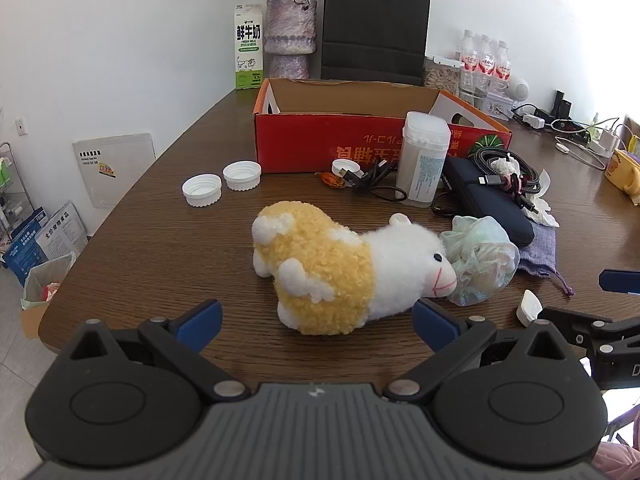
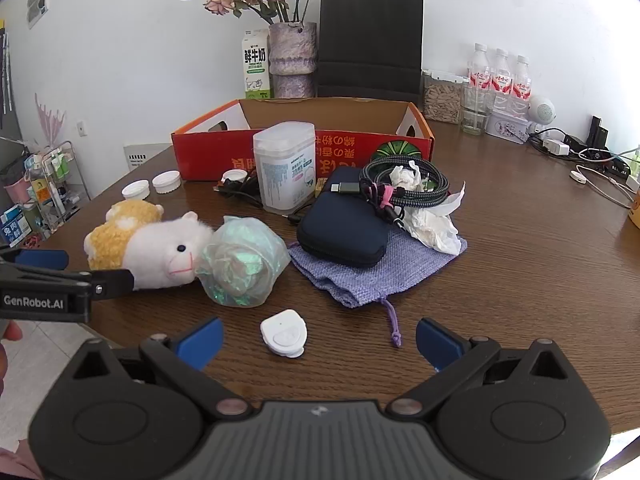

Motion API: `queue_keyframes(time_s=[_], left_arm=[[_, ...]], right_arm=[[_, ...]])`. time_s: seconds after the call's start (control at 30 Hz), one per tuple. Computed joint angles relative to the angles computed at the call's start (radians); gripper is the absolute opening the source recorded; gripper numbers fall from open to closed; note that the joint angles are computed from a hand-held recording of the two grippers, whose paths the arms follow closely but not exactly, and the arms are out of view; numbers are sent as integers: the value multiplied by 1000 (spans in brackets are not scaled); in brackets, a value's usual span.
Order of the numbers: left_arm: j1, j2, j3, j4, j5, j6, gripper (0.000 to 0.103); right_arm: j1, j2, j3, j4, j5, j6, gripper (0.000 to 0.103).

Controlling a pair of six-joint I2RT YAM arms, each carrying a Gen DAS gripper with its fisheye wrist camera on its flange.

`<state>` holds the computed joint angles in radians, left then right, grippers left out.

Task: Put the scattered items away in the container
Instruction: 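Grasp the plush sheep with the left tool while the right tool grasps the small white case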

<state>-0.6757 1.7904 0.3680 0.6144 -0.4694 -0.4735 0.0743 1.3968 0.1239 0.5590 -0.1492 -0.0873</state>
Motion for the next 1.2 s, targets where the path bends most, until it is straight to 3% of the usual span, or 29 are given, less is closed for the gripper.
queue_keyframes(time_s=[0.53, 0.7, 1.03, 1.1, 1.13, 1.2], left_arm=[[3, 8, -1, 9, 4, 0, 103], [-1, 0, -9, 34, -22, 12, 103], [9, -6, 2, 38, -36, 23, 103], [14, -3, 5, 35, -34, 23, 103], [17, -3, 7, 32, -34, 21, 103], [26, -5, 8, 29, -31, 21, 103]], right_arm=[[5, 38, -3, 44, -1, -2, 102], [16, 80, 2, 85, -5, -10, 98], [44, 199, 66, 90, -34, -32, 65], [62, 224, 61, 127, -15, -33, 46], [62, 221, 60, 128, -18, -33, 28], [42, 211, 55, 138, -48, -28, 26]])
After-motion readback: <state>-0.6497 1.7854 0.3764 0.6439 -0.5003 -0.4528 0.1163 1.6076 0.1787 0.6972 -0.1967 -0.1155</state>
